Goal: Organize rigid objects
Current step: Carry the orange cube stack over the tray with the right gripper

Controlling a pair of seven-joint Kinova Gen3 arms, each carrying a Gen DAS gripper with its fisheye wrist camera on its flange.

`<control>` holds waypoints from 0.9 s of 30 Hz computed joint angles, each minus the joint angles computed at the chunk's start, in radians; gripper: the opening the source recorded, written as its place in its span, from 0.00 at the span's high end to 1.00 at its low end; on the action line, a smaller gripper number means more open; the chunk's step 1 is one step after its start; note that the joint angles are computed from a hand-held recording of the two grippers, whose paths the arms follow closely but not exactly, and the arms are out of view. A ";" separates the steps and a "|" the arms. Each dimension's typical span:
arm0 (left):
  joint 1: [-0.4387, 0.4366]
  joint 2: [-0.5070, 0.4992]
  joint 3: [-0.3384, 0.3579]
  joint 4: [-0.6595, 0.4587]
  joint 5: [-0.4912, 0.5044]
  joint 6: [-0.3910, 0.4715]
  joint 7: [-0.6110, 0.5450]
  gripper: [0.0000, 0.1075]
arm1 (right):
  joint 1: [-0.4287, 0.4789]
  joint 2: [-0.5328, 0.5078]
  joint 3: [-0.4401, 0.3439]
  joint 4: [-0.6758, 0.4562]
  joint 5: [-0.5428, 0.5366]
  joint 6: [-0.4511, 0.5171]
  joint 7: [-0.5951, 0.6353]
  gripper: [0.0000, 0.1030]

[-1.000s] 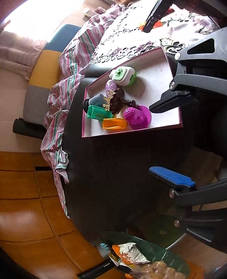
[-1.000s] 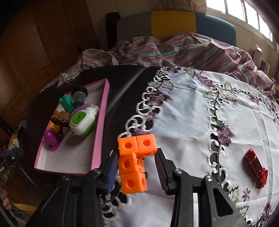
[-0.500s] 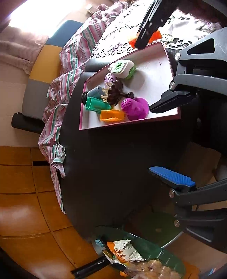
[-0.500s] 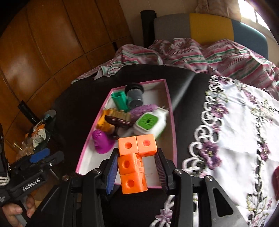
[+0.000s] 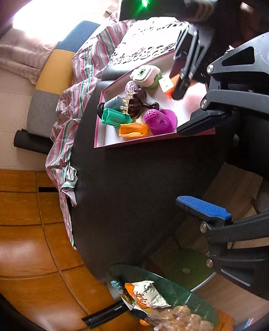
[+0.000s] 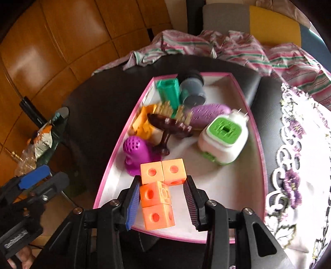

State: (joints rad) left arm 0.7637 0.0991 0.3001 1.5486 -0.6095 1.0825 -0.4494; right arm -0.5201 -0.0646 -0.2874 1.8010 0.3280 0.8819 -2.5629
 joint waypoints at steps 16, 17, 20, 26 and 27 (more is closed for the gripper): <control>-0.002 0.000 -0.002 -0.001 0.001 0.001 0.000 0.43 | -0.038 0.033 0.011 0.009 0.064 0.024 -0.075 0.60; -0.002 0.000 -0.002 -0.001 0.001 0.001 0.002 0.43 | -0.035 0.031 0.014 0.011 0.055 0.019 -0.068 0.60; -0.001 0.002 -0.002 -0.003 0.001 0.003 0.000 0.43 | -0.026 0.021 0.016 0.017 0.035 0.007 -0.066 0.60; -0.001 -0.001 -0.001 -0.003 0.005 0.006 -0.003 0.43 | -0.014 0.016 0.013 0.017 0.015 0.005 -0.059 0.59; -0.001 -0.002 0.000 -0.003 0.004 0.007 -0.003 0.43 | -0.013 0.011 0.012 0.021 0.011 0.005 -0.059 0.59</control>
State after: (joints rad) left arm 0.7630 0.0974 0.2996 1.5452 -0.6053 1.0893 -0.4528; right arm -0.5328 -0.0531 -0.2750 1.8224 0.3385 0.8870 -2.6215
